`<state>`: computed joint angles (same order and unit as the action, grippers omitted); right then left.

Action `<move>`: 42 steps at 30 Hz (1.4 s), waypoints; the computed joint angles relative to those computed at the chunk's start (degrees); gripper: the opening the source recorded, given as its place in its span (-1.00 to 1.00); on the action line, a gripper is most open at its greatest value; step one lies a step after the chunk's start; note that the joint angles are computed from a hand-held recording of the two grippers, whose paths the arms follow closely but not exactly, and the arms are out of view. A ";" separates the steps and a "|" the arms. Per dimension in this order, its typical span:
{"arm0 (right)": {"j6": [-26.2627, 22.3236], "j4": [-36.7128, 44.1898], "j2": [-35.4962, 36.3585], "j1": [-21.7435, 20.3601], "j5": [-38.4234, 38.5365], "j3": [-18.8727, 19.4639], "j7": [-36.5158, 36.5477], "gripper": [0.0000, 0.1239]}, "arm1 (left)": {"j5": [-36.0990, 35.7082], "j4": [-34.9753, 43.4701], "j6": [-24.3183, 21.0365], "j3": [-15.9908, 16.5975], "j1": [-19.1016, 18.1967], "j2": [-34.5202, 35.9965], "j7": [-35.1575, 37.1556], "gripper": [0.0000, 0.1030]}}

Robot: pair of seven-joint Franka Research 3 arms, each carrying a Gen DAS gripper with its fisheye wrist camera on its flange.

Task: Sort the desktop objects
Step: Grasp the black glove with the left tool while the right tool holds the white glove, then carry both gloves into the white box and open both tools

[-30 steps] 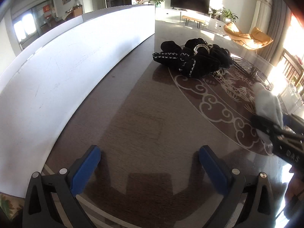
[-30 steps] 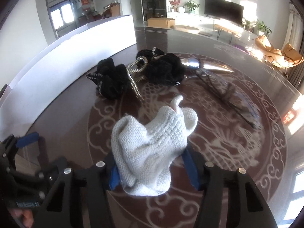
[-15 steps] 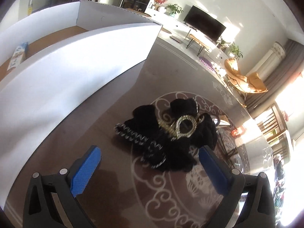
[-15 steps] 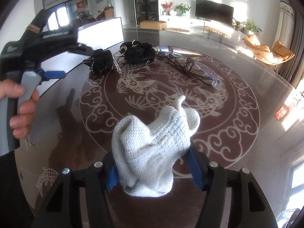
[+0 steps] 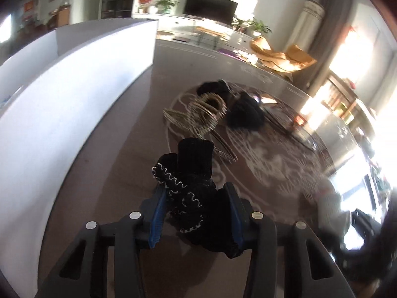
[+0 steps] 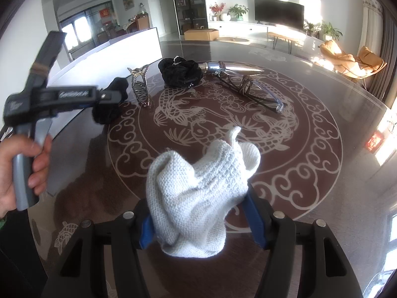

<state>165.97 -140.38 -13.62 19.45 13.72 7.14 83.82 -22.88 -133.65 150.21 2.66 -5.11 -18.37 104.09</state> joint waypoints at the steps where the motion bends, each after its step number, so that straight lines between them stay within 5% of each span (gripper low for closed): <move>1: -0.01 0.00 -0.03 0.05 0.08 -0.06 -0.06 0.02 | 0.20 -1.91 -0.61 0.03 -0.34 -2.22 1.46 -0.13; 3: -0.04 0.00 -0.05 -0.10 -0.21 0.08 0.15 0.02 | 2.09 -3.86 -1.29 -0.10 0.10 -4.89 1.40 -0.03; 7: -0.19 0.05 -0.06 -0.80 -1.84 0.72 1.33 0.02 | 6.65 -4.55 -0.65 -1.51 1.33 -5.27 -3.15 0.59; 14: -0.46 0.18 0.00 -1.83 -5.42 1.70 4.06 0.01 | 10.51 -6.32 3.31 -1.83 1.31 -4.45 -6.69 0.59; 17: -0.56 0.22 0.05 -2.18 -6.86 2.06 5.14 0.02 | 17.04 -7.02 5.04 -4.64 3.22 -4.27 -10.66 0.56; 19: -0.65 0.22 0.02 -2.38 -7.77 2.24 5.78 0.02 | 18.98 -7.55 6.25 -4.40 2.58 -4.51 -11.12 0.09; 22: -1.00 0.42 0.07 -3.19 -10.22 2.99 7.53 0.02 | 19.72 -8.00 7.18 -3.11 1.23 -4.81 -11.39 -0.19; 38: 0.82 -0.92 -1.31 -4.84 -16.15 3.74 14.00 -0.10 | 12.90 -9.53 8.91 1.39 -3.29 -7.97 -8.74 -0.23; 42: 0.71 -1.38 -1.92 -1.23 -9.13 1.02 11.41 -0.12 | 13.07 -9.72 8.31 1.42 -3.31 -9.93 -8.63 -0.23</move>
<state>166.68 -141.76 -15.55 18.22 4.60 8.15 95.23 -9.81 -143.36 158.52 4.08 -8.42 -28.30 95.45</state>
